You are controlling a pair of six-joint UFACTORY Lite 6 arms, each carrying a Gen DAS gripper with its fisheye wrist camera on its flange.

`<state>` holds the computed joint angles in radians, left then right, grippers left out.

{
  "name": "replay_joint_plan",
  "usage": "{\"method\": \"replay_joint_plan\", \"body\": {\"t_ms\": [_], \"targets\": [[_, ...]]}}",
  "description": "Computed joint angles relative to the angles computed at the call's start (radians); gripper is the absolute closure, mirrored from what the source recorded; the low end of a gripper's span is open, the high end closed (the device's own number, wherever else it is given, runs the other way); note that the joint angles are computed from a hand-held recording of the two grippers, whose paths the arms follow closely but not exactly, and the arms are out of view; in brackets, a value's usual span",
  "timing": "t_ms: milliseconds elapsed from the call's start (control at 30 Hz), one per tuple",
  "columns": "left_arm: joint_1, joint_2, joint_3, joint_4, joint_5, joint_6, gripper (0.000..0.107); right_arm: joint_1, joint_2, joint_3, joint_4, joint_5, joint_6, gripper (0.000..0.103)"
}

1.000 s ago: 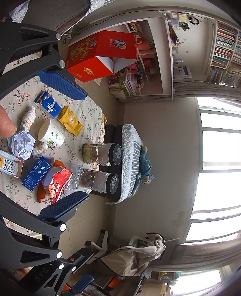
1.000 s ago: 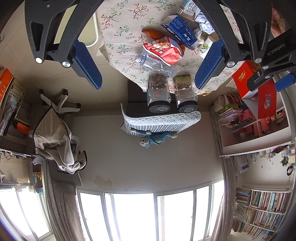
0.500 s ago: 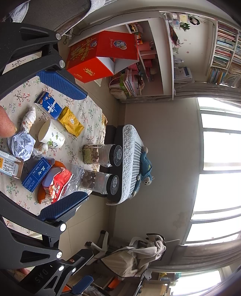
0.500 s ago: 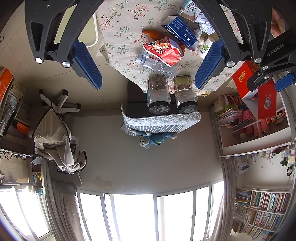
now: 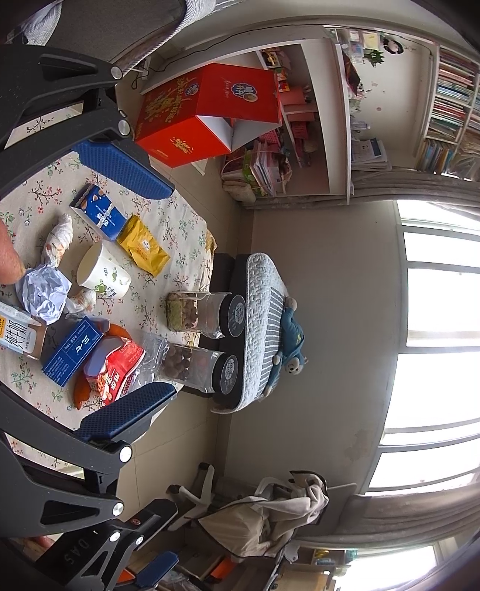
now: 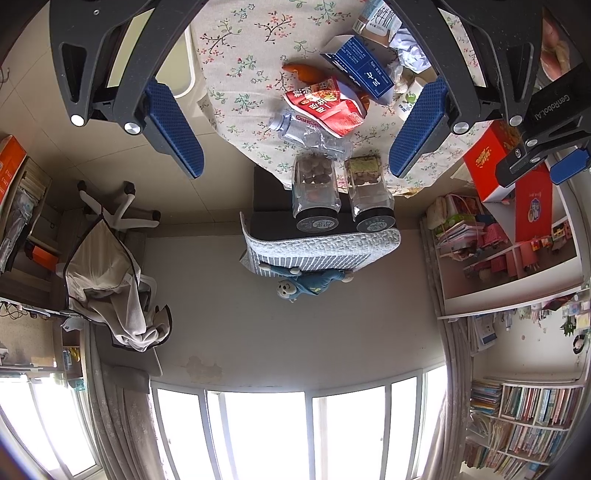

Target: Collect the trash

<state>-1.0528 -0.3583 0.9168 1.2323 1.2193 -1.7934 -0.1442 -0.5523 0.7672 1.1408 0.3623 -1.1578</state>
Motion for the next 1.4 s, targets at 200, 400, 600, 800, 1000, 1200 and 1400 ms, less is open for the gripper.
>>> {"method": "replay_joint_plan", "body": {"t_ms": [200,400,600,800,1000,1200,1400], "targets": [[0.266,-0.011,0.074,-0.139,-0.195,0.225,0.011,0.005,0.280,0.256,-0.366,0.212,0.392,0.007],[0.590,0.131,0.217,-0.460,-0.365,0.674,0.011,0.033,0.504,0.449,-0.486,0.350,0.503,0.007],[0.788,0.306,0.183,-0.812,-0.504,0.955,0.011,0.172,0.592,0.419,-0.770,0.224,0.692,0.007],[0.801,0.495,0.299,-0.835,-0.511,1.012,0.011,0.240,0.658,0.464,-0.832,0.256,0.752,0.007],[0.886,0.738,0.459,-1.029,-0.485,1.247,0.011,0.268,0.752,0.518,-0.888,0.254,0.809,0.007],[0.934,0.879,0.572,-1.138,-0.468,1.370,0.011,0.263,0.837,0.575,-0.885,0.292,0.809,0.007],[0.933,0.986,0.661,-1.223,-0.408,1.469,0.011,0.274,0.912,0.618,-0.807,0.352,0.717,0.007]]}}
